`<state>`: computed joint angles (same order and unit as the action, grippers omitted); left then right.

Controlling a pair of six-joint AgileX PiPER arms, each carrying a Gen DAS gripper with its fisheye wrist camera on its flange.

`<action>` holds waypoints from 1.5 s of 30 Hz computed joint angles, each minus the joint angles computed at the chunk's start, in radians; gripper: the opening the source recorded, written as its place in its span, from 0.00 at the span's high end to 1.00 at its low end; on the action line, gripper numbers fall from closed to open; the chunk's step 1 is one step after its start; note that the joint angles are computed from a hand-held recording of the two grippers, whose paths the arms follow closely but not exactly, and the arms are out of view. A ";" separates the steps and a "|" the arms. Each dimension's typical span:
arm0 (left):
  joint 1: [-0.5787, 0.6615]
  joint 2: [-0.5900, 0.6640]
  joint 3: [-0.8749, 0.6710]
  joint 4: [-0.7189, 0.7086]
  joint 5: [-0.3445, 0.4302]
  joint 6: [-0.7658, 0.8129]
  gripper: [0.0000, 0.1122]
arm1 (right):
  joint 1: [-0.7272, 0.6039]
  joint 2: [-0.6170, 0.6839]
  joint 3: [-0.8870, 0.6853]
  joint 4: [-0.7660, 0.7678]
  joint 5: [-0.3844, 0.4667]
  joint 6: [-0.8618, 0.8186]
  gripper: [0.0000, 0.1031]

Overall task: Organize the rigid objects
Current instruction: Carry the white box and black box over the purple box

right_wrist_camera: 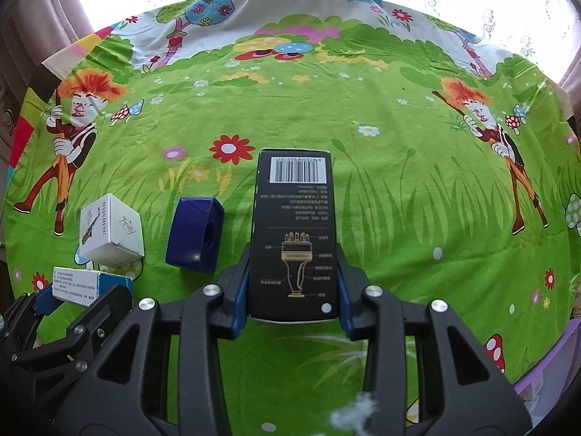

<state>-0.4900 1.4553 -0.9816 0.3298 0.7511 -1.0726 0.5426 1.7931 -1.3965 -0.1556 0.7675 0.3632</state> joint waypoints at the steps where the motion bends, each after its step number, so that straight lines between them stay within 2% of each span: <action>1: -0.005 -0.007 0.000 0.006 0.003 -0.009 0.29 | 0.002 -0.014 0.012 -0.003 -0.004 0.006 0.59; 6: -0.041 -0.036 -0.006 0.030 0.021 -0.051 0.29 | 0.004 -0.094 0.081 -0.016 -0.029 0.025 0.59; 15: -0.170 -0.072 -0.058 0.101 0.101 -0.144 0.29 | -0.016 -0.268 0.217 -0.017 -0.059 0.024 0.59; 20: -0.244 -0.075 -0.099 0.137 0.149 -0.191 0.29 | -0.070 -0.386 0.316 0.049 -0.070 -0.024 0.58; 25: -0.339 -0.046 -0.157 0.160 0.195 -0.222 0.29 | -0.195 -0.502 0.392 0.183 -0.064 -0.145 0.58; 35: -0.495 0.104 -0.347 0.146 0.251 -0.201 0.29 | -0.584 -0.706 0.493 0.488 0.050 -0.555 0.58; 41: -0.572 0.234 -0.518 0.108 0.276 -0.136 0.29 | -0.959 -0.753 0.514 0.681 0.194 -0.891 0.58; 45: -0.606 0.329 -0.655 0.058 0.288 -0.069 0.29 | -1.231 -0.729 0.509 0.767 0.288 -1.098 0.58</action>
